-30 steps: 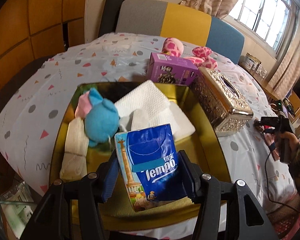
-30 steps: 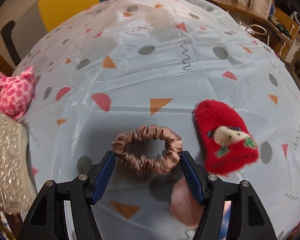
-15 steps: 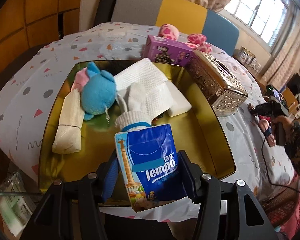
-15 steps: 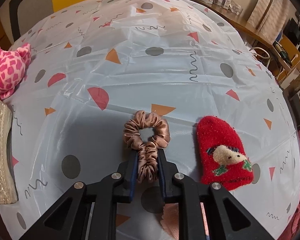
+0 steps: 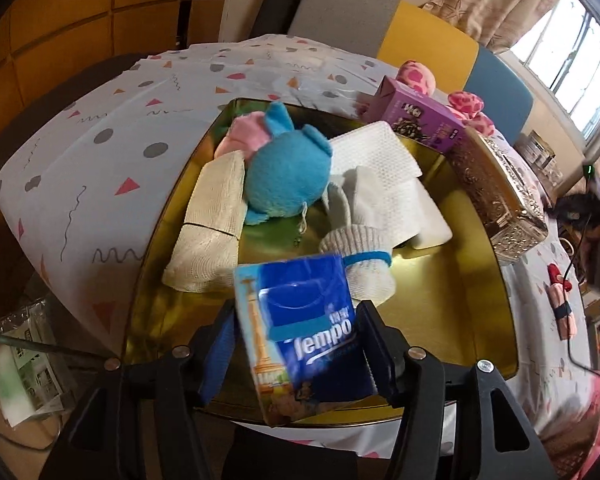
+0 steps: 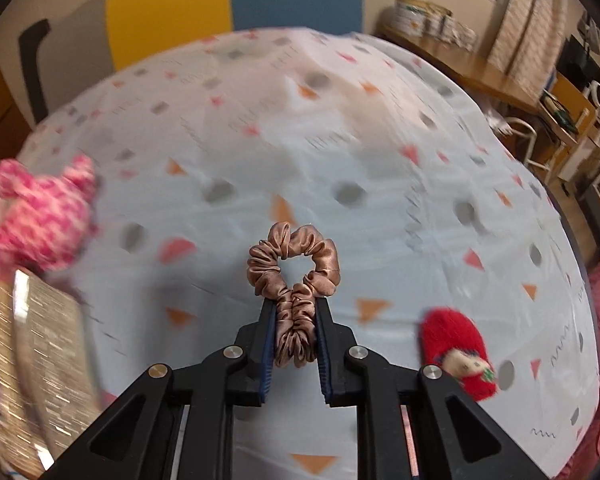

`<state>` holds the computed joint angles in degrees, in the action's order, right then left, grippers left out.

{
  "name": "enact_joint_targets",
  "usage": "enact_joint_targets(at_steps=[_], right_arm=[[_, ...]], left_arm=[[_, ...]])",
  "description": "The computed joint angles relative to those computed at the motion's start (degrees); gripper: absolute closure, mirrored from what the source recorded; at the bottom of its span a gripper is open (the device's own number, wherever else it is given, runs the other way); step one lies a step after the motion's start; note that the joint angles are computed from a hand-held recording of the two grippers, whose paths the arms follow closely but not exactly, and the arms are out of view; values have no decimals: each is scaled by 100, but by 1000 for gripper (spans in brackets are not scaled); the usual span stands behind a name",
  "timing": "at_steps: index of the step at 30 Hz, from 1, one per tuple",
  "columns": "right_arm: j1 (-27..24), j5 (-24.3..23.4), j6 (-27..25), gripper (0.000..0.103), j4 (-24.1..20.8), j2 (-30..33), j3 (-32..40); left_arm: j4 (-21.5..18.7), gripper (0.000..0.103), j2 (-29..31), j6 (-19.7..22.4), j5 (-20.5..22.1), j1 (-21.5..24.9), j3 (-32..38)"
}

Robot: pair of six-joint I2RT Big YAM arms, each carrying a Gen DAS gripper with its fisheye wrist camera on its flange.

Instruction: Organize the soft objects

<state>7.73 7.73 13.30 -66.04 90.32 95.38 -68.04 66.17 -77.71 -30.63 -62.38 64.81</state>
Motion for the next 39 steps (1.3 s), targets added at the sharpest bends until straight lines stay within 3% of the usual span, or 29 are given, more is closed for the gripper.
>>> enact_joint_targets(at_steps=[3, 11, 20, 29, 39], right_arm=[[307, -95, 45, 86, -17, 110, 366], [1260, -183, 69, 86, -195, 625, 1546], [2196, -905, -195, 86, -1, 910, 2079], [2911, -1381, -858, 86, 251, 307, 1012], [3278, -1333, -929, 86, 541, -459, -469]], left_arm=[[102, 30, -36, 5, 23, 7, -72], [-121, 26, -69, -35, -282, -80, 10], [-497, 22, -149, -284, -587, -187, 81], [-996, 19, -21, -616, -813, -239, 293], [-1751, 19, 154, -1259, -1020, -342, 486]])
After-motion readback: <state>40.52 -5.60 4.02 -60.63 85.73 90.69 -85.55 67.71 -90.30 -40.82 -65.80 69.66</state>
